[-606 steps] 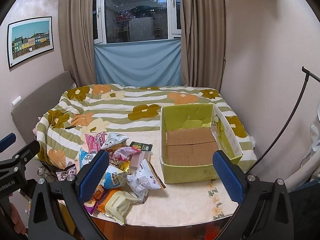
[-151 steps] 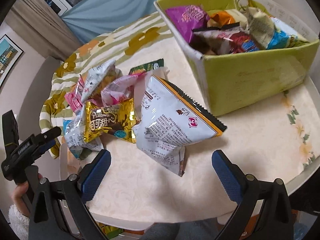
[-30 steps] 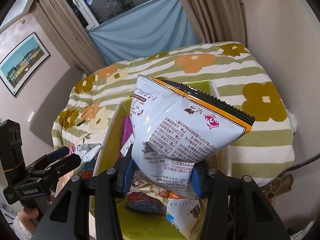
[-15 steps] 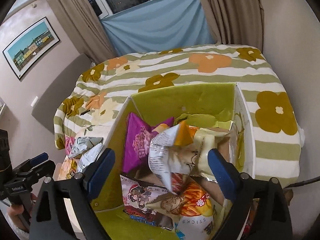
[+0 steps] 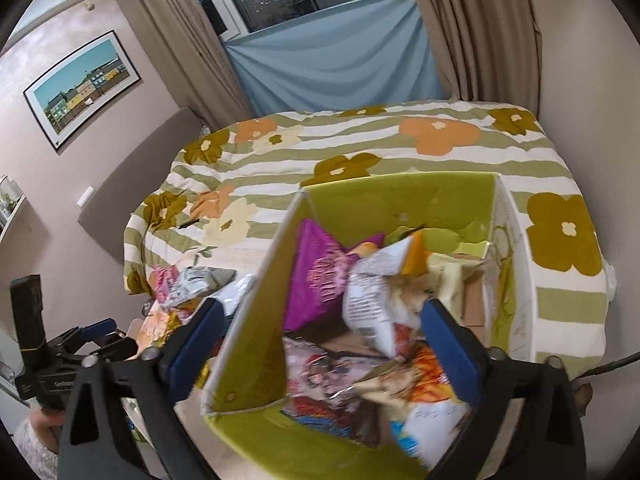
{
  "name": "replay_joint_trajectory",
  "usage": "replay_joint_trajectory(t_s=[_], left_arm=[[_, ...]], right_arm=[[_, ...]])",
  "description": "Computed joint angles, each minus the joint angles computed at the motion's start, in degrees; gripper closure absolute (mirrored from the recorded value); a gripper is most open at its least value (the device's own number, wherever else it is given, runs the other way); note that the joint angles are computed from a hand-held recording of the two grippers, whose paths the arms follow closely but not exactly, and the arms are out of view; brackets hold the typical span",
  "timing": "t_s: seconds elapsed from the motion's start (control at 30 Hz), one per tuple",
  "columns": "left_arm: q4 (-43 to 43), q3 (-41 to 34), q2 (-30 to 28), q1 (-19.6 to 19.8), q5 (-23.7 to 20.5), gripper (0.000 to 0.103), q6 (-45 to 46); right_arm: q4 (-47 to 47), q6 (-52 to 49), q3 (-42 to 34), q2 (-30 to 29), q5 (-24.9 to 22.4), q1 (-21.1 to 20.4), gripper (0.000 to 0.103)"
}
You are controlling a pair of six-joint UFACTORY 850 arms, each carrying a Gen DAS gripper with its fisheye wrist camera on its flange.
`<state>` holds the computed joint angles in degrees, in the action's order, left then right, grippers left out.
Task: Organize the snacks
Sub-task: 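Move both grippers back over the remaining snack bags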
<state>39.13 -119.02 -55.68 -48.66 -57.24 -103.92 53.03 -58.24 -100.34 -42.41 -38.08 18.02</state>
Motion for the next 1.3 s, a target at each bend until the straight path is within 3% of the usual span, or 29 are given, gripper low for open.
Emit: replay_joint_trajectory(t_s=[0.23, 0.4, 0.7, 1.03, 1.3], left_arm=[[4.57, 17.14, 10.62, -0.55, 4.42, 0.000, -7.82], [7.59, 28.97, 18.69, 0.11, 7.56, 0.000, -12.11], [11.50, 43.58, 27.99, 4.82, 18.02, 0.000, -13.29], [11.67, 49.83, 27.57, 14.51, 37.87, 0.000, -5.30], [7.98, 49.57, 21.83, 19.09, 49.71, 0.001, 3.74]], right_arm=[[6.73, -6.31, 8.07, 5.82, 3.41, 3.54, 0.001], [9.20, -7.97, 9.90, 7.33, 5.67, 7.12, 0.001], [1.20, 3.48, 6.50, 5.42, 8.16, 14.27, 0.001], [-18.27, 27.29, -1.01, -0.84, 11.91, 20.85, 0.001], [-35.07, 47.75, -11.63, -9.68, 8.38, 23.18, 0.001]])
